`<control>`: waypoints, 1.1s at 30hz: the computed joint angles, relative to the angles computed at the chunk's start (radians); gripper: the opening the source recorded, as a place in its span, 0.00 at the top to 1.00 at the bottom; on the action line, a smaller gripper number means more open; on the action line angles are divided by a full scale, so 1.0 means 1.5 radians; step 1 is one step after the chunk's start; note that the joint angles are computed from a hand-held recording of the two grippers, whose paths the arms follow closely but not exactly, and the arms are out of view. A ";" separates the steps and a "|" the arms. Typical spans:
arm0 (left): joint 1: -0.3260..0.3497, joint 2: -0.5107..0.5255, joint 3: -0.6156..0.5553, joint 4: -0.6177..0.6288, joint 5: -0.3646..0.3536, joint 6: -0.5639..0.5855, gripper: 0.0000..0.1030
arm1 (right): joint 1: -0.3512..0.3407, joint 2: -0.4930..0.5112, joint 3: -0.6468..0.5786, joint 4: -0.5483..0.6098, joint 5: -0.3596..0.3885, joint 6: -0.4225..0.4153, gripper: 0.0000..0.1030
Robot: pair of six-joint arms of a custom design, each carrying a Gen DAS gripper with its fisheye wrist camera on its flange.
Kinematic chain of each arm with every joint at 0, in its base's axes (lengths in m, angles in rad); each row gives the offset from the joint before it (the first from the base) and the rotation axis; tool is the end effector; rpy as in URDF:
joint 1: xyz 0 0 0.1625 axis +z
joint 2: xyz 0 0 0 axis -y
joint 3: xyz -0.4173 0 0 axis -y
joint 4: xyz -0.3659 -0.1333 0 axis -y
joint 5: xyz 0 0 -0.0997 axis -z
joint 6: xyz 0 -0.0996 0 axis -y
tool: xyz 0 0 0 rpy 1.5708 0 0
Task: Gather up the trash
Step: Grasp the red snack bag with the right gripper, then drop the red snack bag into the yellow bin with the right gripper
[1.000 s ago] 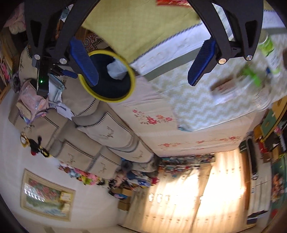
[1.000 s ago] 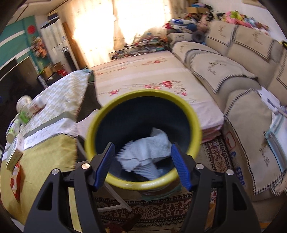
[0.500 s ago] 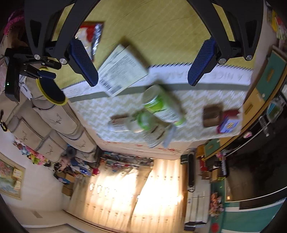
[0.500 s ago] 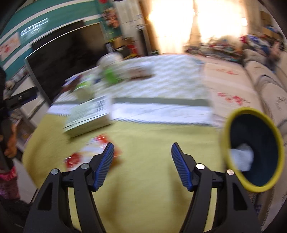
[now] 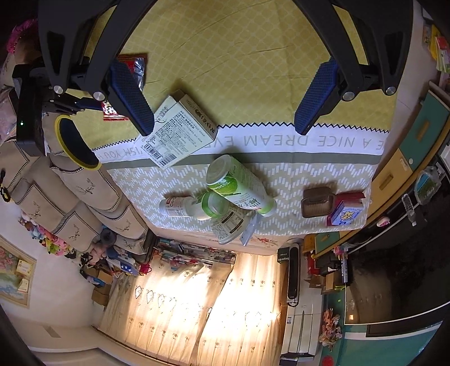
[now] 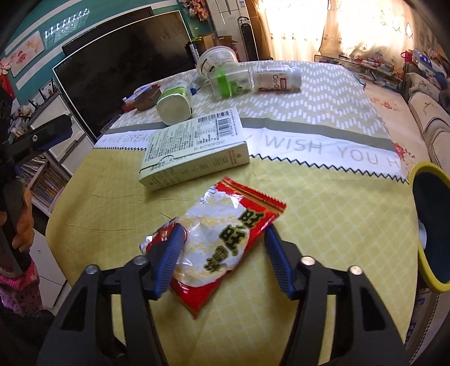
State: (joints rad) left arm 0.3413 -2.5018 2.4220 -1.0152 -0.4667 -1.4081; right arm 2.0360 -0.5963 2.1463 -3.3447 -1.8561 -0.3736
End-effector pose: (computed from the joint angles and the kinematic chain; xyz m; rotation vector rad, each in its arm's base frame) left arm -0.0180 -0.2423 0.3553 0.1295 2.1937 -1.1650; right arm 0.3055 -0.3740 -0.0400 1.1178 -2.6201 0.3386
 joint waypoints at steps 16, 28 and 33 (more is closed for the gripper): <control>-0.010 0.007 0.006 -0.012 -0.009 0.009 0.05 | -0.015 -0.050 0.030 -0.092 -0.007 -0.027 0.94; 0.072 0.050 0.065 -0.297 -0.018 0.227 0.05 | -0.104 -0.084 0.026 -0.269 -0.167 -0.049 0.94; 0.104 0.082 0.082 -0.396 -0.025 0.295 0.05 | -0.153 -0.071 -0.007 -0.303 -0.222 -0.057 0.94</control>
